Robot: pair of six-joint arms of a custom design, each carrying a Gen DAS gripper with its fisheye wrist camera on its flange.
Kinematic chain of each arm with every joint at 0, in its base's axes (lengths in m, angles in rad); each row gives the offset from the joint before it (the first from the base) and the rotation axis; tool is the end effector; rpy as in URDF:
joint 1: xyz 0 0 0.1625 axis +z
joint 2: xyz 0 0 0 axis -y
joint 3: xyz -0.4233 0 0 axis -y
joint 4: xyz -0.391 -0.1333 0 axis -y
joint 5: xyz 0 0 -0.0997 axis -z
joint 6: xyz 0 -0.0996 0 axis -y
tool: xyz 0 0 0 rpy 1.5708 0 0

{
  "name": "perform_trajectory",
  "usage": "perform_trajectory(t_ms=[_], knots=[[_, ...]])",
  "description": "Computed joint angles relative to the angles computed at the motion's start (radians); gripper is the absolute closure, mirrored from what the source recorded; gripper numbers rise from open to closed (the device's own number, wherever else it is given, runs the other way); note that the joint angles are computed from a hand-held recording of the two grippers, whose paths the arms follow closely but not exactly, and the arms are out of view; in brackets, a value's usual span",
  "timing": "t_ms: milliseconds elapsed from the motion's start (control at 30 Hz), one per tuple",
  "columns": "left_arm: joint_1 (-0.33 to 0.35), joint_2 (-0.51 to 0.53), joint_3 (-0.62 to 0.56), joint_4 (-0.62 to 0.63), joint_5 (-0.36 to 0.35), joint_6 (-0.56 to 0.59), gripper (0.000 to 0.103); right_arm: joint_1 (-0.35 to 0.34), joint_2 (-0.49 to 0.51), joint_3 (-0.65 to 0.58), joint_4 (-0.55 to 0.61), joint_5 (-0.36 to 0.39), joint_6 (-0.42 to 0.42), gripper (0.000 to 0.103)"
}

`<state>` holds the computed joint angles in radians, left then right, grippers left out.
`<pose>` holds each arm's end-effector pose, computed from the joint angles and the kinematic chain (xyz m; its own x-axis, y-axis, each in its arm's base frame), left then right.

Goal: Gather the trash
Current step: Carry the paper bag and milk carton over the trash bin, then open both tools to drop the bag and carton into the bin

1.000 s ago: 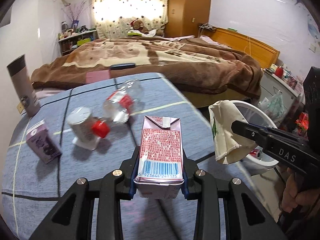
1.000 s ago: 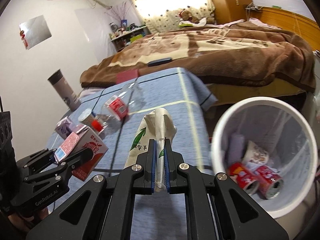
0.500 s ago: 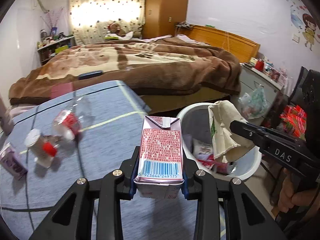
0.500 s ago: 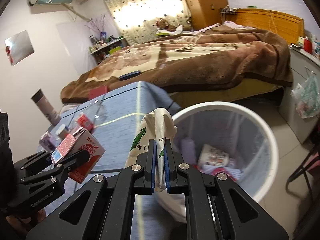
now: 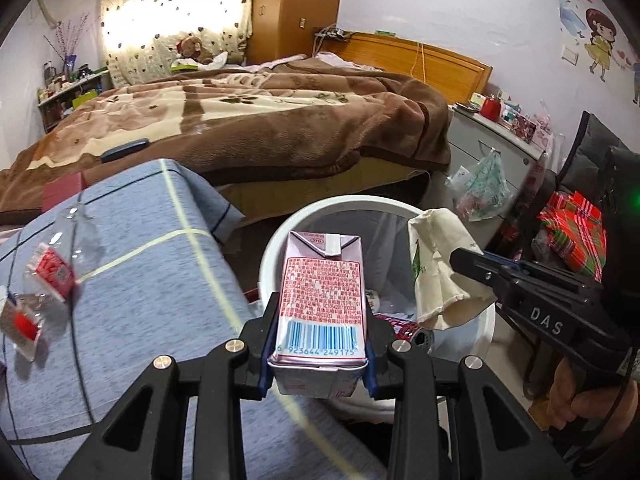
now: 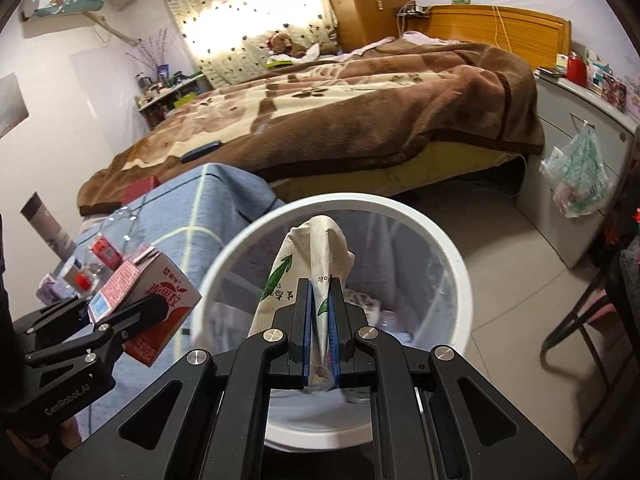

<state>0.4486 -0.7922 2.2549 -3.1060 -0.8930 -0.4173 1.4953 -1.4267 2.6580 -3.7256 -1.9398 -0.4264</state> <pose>-0.3156 -0.3692 0.0050 -0.7105 0.4483 -0.5424 0.6681 0.6719 -0.3197 0.0726 -0.3316 0.2362 -0.8458 0.0766 0.5280 -0.3343 0.6952 -0.6363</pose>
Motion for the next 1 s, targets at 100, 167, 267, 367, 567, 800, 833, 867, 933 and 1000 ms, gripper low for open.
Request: perform_trajectory(t_ms=[100, 167, 267, 367, 567, 800, 833, 867, 933, 1000], knots=[[0.01, 0.029, -0.027, 0.002, -0.016, 0.006, 0.068, -0.024, -0.005, -0.002, 0.009, -0.001, -0.01, 0.096], [0.018, 0.042, -0.039, 0.006, -0.029, 0.006, 0.068, -0.036, -0.006, -0.005, 0.013, -0.004, -0.015, 0.095], [0.021, 0.054, -0.046, 0.005, -0.038, 0.007, 0.063, -0.046, -0.007, -0.017, 0.049, -0.022, -0.017, 0.094], [0.029, 0.051, -0.042, -0.004, -0.053, 0.003, 0.05, -0.032, 0.015, -0.02, 0.019, -0.063, -0.035, 0.094], [0.03, 0.041, -0.034, -0.002, -0.052, -0.013, 0.047, -0.046, -0.009, -0.016, 0.045, -0.047, -0.033, 0.068], [0.015, 0.013, -0.004, -0.01, -0.031, -0.035, 0.046, -0.036, -0.018, -0.008, 0.04, -0.039, -0.022, 0.057], [0.011, 0.009, 0.001, -0.011, -0.024, -0.036, 0.045, -0.033, -0.015, -0.007, 0.034, -0.037, -0.02, 0.057], [0.006, 0.003, 0.009, -0.012, -0.017, -0.038, 0.045, -0.029, -0.02, -0.003, 0.035, -0.033, -0.018, 0.057], [0.003, -0.009, 0.018, -0.008, -0.01, -0.045, 0.045, -0.025, -0.018, 0.0, 0.026, -0.029, -0.018, 0.057], [-0.001, -0.024, 0.032, -0.014, -0.003, -0.053, 0.045, -0.015, -0.016, 0.002, 0.023, -0.029, -0.017, 0.057]])
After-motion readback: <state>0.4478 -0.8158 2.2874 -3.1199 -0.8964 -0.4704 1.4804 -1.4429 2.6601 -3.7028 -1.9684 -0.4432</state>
